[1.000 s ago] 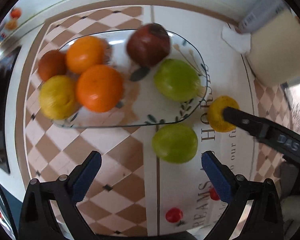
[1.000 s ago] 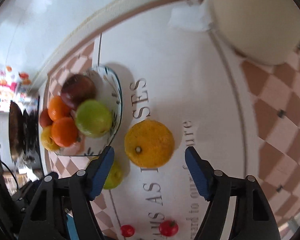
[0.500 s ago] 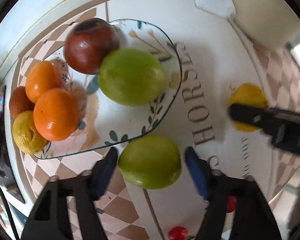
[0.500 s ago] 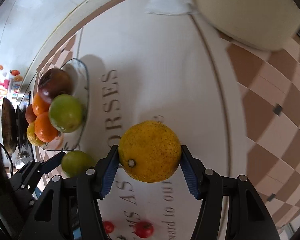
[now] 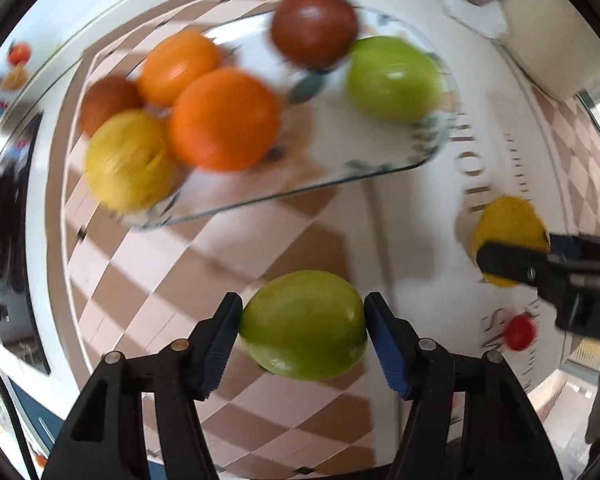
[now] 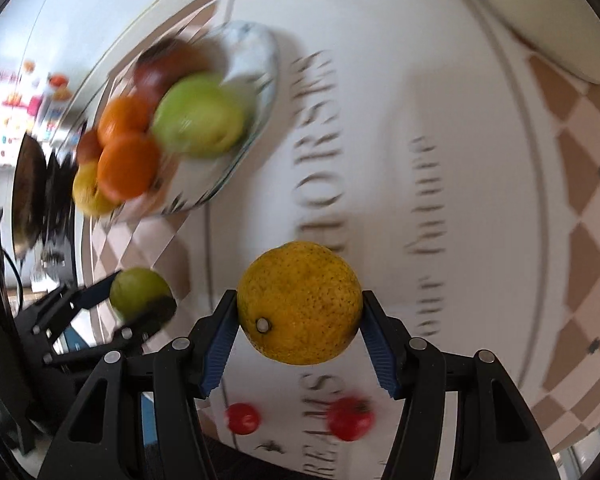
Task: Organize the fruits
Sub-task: 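Carry the green apple and yellow citrus onto the plate and release both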
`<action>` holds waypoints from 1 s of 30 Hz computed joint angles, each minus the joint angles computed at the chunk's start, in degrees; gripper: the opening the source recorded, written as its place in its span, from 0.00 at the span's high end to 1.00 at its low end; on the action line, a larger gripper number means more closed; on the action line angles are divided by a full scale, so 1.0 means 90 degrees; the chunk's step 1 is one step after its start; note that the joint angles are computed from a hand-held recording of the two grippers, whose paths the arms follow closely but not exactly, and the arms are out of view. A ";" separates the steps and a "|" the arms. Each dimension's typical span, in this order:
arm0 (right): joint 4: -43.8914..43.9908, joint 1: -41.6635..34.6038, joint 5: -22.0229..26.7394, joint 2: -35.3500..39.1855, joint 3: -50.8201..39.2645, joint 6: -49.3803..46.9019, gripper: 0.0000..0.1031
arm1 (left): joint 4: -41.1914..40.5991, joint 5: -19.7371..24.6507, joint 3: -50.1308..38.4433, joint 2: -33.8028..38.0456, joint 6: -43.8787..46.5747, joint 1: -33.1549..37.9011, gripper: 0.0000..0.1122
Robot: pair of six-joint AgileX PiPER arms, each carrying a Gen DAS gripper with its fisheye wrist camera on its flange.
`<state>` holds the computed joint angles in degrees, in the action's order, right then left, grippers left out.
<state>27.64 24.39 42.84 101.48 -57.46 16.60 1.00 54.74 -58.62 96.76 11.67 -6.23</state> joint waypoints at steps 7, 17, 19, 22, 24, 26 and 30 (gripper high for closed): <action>-0.0512 0.0515 -0.0008 0.0161 -0.0230 0.0722 0.39 | -0.0334 -0.0248 0.0258 0.0016 0.0157 0.0706 0.46; -0.0970 0.0649 0.0258 0.0194 -0.0502 0.1060 0.40 | -0.0682 0.0111 -0.0182 -0.0169 0.0572 0.0789 0.46; -0.0762 0.0544 0.0267 0.0274 -0.0575 0.0890 0.38 | -0.0691 0.0142 -0.0226 -0.0157 0.0623 0.0826 0.46; -0.0556 0.0360 0.0083 0.0228 -0.0441 0.0716 0.31 | -0.0702 0.0243 -0.0319 -0.0072 0.0566 0.0789 0.46; -0.0542 0.0340 0.0074 0.0257 -0.0463 0.0644 0.31 | -0.0708 0.0431 -0.0589 0.0046 0.0573 0.0788 0.46; -0.0636 0.0410 -0.0025 0.0242 -0.0454 0.0739 0.39 | -0.0683 0.0654 -0.1183 0.0397 0.0367 0.0587 0.46; -0.1026 0.0629 0.0201 0.0315 -0.0712 0.0938 0.41 | -0.0855 0.1140 -0.1897 0.0573 0.0357 0.0543 0.46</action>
<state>18.40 30.05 44.65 104.31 -63.87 25.05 -6.69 65.00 -75.70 101.92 14.88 -1.34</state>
